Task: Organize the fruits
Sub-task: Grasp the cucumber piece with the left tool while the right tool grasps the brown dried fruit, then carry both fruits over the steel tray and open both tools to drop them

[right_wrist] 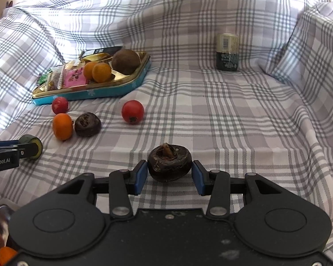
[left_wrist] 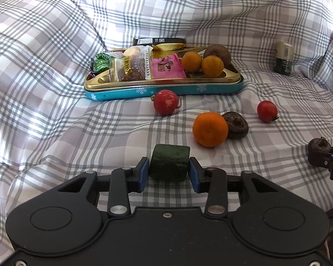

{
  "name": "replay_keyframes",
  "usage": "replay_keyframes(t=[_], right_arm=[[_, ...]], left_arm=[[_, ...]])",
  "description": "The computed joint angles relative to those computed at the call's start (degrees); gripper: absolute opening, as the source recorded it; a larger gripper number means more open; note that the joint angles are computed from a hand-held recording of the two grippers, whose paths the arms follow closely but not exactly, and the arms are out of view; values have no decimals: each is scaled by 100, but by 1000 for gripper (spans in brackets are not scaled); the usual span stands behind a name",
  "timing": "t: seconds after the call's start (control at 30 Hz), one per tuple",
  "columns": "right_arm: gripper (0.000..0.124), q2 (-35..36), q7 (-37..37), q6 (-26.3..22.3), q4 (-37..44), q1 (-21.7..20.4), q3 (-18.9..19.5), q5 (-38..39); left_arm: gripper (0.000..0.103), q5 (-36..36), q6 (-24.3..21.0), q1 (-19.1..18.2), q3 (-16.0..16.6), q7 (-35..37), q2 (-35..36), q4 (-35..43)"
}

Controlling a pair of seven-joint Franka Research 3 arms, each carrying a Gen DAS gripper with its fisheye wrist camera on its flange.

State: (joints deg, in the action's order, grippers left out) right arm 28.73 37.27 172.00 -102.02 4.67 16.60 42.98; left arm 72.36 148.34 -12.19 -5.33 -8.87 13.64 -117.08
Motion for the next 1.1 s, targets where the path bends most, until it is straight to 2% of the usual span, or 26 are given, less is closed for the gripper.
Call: replay_keyframes(t=[0.23, 0.27, 0.43, 0.6, 0.77, 0.93, 1.0, 1.1], right_arm=[[46, 58, -13, 62, 14, 29, 3, -115], [46, 64, -20, 71, 17, 23, 14, -126], [46, 52, -37, 68, 4, -23, 63, -134], [46, -42, -541, 330, -129, -382, 532, 264], [46, -309, -1400, 492, -375, -982, 1256, 1238], [46, -826, -2801, 416, -825, -1616, 1906, 2889], [46, -1083, -3343, 311, -1036, -1773, 2012, 3528], [46, -1514, -3819, 16, -1397, -1853, 1952, 4208]], left_arm=[[50, 19, 138, 26, 60, -127, 81, 47], [46, 74, 234, 43, 77, -192, 73, 32], [45, 295, 480, 100, 106, -628, -87, -117], [45, 590, 539, 141, -7, -1035, -485, -404], [45, 712, 420, 130, -254, -1149, -917, -774], [45, 839, 300, 65, -521, -1395, -1286, -1143], [45, 865, 238, 16, -625, -1450, -1392, -1259], [45, 925, 235, -60, -753, -1629, -1522, -1438]])
